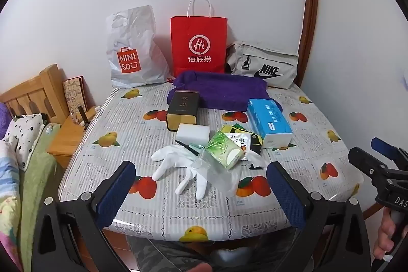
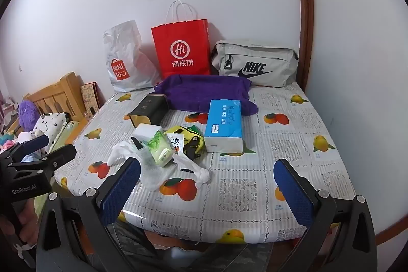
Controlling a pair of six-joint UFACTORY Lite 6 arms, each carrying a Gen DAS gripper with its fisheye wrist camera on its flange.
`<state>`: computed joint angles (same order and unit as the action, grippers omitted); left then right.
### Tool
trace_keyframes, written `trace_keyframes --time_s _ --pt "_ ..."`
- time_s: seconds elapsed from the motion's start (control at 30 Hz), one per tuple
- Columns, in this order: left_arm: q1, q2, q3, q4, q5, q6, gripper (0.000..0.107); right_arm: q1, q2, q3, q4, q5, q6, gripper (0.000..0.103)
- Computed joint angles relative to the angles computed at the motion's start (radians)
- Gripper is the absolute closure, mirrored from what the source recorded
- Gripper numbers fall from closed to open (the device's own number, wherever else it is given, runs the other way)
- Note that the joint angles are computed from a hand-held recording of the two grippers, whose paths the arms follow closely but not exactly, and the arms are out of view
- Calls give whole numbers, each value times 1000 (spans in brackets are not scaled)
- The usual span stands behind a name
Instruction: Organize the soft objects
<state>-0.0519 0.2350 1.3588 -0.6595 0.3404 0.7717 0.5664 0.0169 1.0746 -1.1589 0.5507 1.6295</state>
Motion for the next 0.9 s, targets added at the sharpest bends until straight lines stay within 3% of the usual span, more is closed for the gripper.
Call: trace_keyframes --time_s 0.23,0.9 --pt "16 15 49 -20 40 -1 4 -5 6 6 19 -6 -25 0" --pt "28 -11 3 -67 6 61 4 8 6 4 5 3 -11 0"
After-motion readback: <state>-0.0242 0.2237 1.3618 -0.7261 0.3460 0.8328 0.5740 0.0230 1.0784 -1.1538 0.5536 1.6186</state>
